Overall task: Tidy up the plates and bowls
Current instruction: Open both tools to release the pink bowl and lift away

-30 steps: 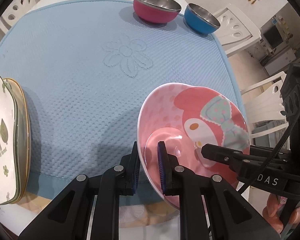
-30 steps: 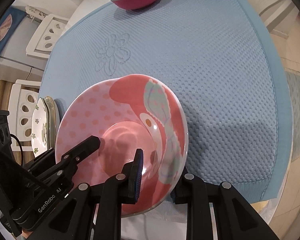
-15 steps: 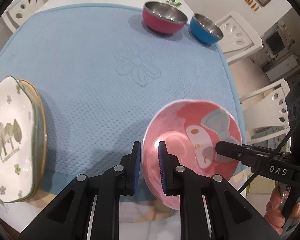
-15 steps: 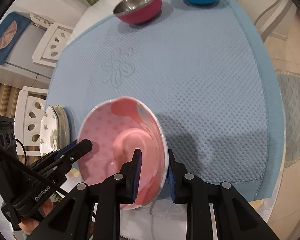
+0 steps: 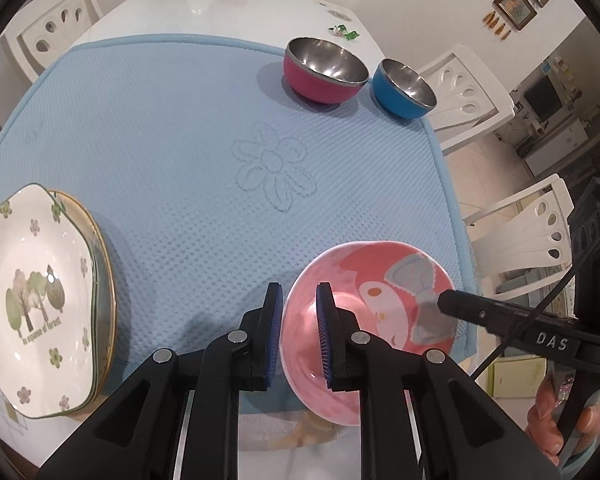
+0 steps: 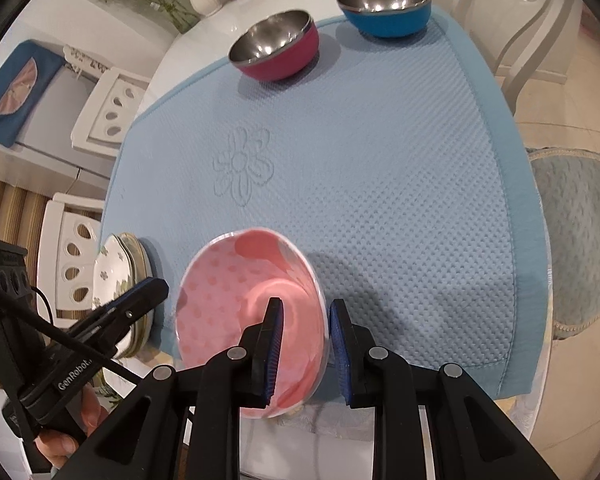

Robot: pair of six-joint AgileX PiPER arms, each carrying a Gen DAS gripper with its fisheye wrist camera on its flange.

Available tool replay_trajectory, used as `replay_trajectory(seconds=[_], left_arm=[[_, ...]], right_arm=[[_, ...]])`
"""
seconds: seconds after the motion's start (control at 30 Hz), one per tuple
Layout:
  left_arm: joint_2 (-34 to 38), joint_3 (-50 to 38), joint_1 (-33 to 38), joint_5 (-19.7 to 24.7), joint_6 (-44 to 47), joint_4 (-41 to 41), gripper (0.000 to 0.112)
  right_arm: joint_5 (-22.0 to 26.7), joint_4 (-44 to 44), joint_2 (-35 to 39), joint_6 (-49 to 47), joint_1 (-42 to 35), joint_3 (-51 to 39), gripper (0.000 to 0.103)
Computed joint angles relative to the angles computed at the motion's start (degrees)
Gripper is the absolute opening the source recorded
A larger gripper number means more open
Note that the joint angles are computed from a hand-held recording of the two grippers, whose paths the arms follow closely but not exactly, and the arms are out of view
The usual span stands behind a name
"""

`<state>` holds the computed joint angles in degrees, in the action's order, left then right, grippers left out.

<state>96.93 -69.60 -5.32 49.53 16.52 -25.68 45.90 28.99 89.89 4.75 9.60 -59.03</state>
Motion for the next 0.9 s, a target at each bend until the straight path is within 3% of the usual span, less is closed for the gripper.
replay_trajectory(seconds=[0.13, 0.2, 0.23, 0.27, 0.63, 0.9], left_arm=[[0.11, -1.18, 0.07, 0.31, 0.65, -0.09, 0.015], [0.57, -2.48, -0.17, 0.58, 0.04, 0.31, 0.015], [0.88, -3.16, -0.08, 0.95, -0.12, 0.25, 0.015], [1.25, -3.99, 0.04, 1.42, -0.3, 0.2, 0.015], [6.36, -15.63, -0.07, 4.11, -0.53, 1.49, 0.015], [16.88, -34.27, -1.42, 7.8, -1.9, 4.91, 0.015]], right_arm=[[0.06, 0.53, -1.53, -1.74, -2.26, -1.01, 0.024], [-0.08, -1.0, -2.85, -0.7, -3.4, -1.58, 0.038], [-0.43, -0.98, -3.55, -0.57, -4.14, -1.72, 0.052], [-0.88, -0.95, -4.1, -0.19, -4.38, -1.82, 0.057], [0.28, 1.58, -0.62, -2.53, -6.27, -9.44, 0.057], [1.44, 2.28, 6.66, -4.19, -7.42, -16.66, 0.057]])
